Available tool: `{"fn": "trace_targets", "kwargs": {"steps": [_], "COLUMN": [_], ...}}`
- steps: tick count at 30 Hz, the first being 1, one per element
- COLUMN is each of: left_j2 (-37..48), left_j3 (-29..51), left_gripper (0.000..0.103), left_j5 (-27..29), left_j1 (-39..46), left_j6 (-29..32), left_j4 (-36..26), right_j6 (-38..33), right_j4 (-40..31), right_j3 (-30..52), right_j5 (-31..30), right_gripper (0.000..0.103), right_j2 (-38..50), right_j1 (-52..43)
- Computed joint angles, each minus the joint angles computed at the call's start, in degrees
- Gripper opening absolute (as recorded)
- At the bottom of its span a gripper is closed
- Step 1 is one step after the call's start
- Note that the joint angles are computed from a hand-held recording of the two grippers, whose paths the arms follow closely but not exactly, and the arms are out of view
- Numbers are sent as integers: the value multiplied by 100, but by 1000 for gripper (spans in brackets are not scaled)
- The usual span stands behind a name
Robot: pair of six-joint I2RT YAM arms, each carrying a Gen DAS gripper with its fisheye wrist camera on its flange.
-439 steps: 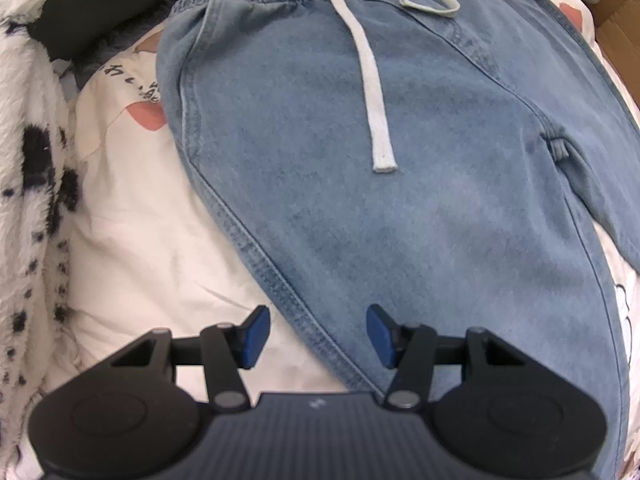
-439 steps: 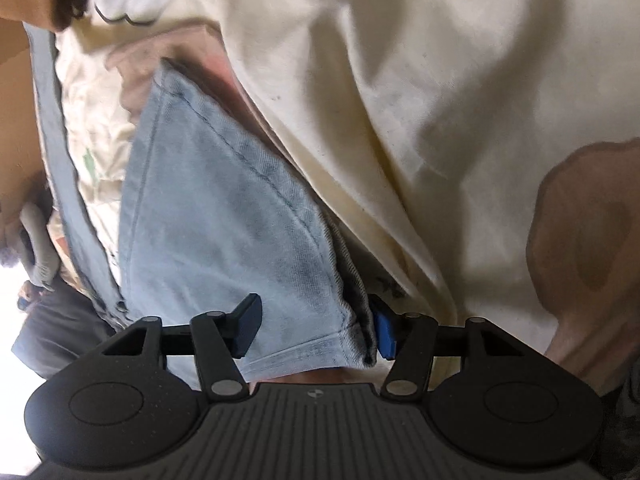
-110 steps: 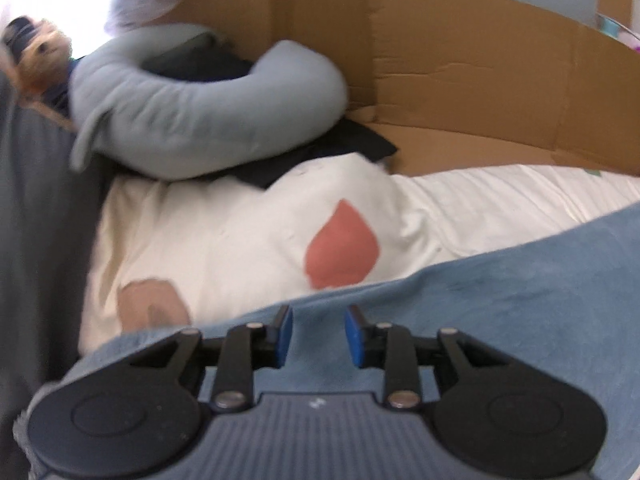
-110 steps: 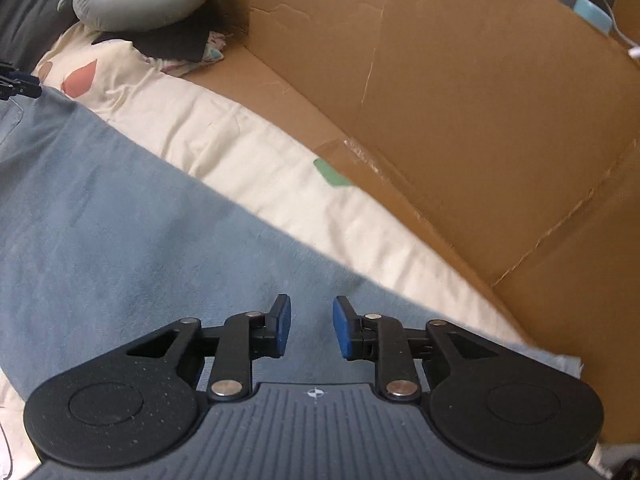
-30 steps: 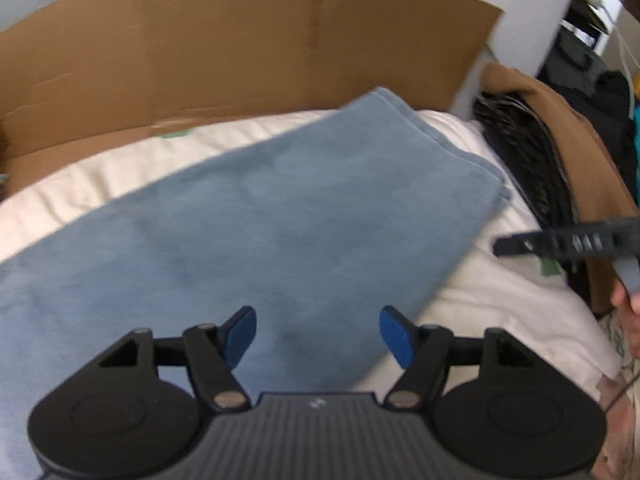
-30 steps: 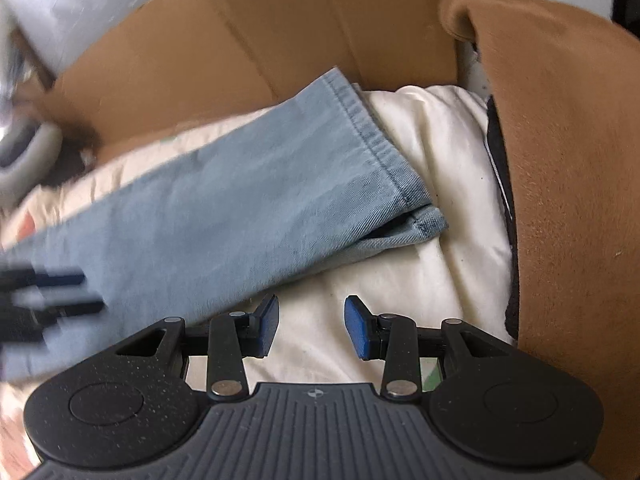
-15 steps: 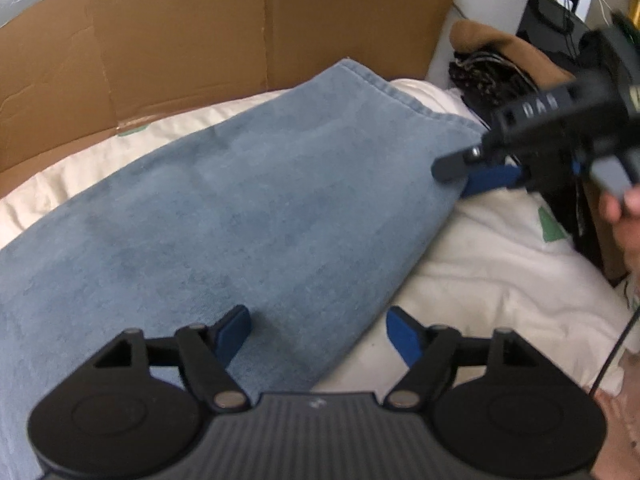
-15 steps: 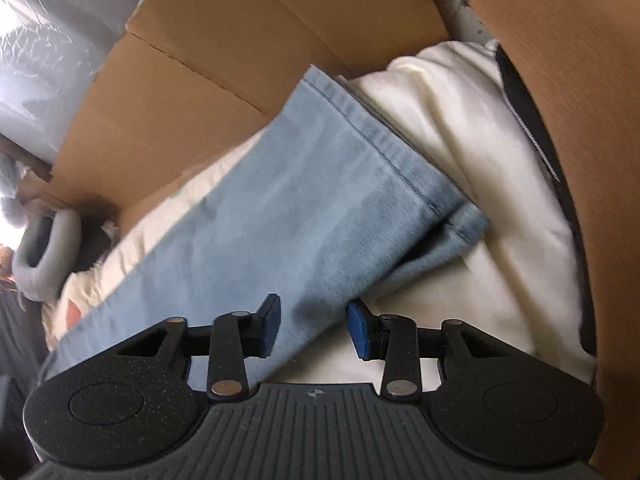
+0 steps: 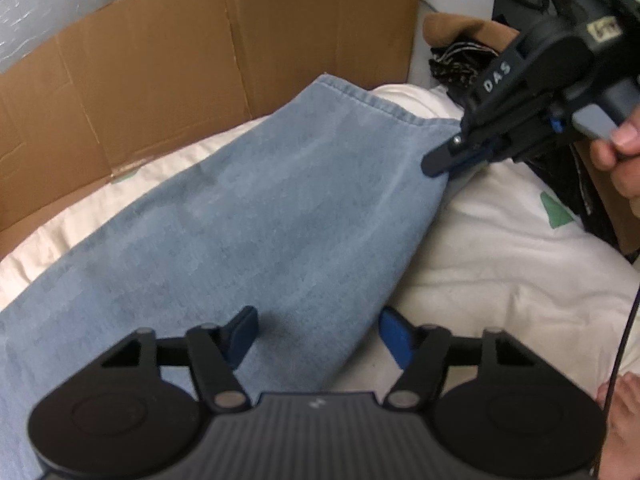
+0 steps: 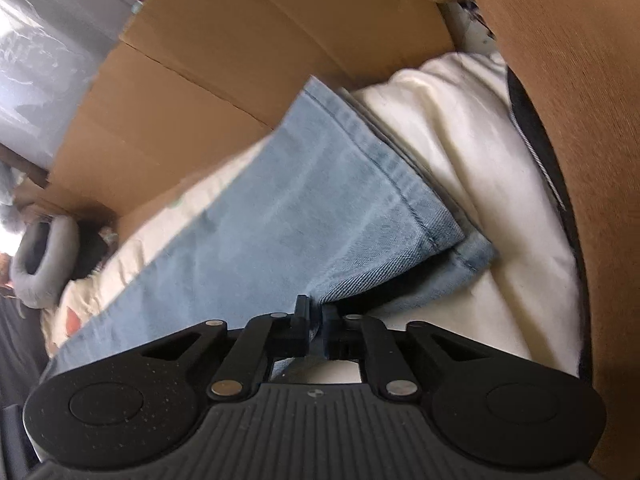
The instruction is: Fold clothes
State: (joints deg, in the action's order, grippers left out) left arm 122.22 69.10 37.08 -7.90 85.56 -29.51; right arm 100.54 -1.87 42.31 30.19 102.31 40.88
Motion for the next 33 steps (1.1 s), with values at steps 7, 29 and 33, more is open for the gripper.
{"fn": "trace_targets", "kwargs": {"steps": [7,29,33], "left_j2": [10,28,80], "left_j3": [44,-440,-235], "left_gripper": [56,60,51], "left_j5": [78,110,205], "left_j1": [5,170,172], "left_j6": [18,419,612], "left_j4": [-44,994,690], "right_j6": [981,1439,1442], "right_j4": [-612,-1755,-1758], "right_j3": [-107,31,26], "right_j5": [328,581,500], "right_gripper": [42,2,3], "right_j2": [-6,-181,-129], "right_j1": [45,331,300]}}
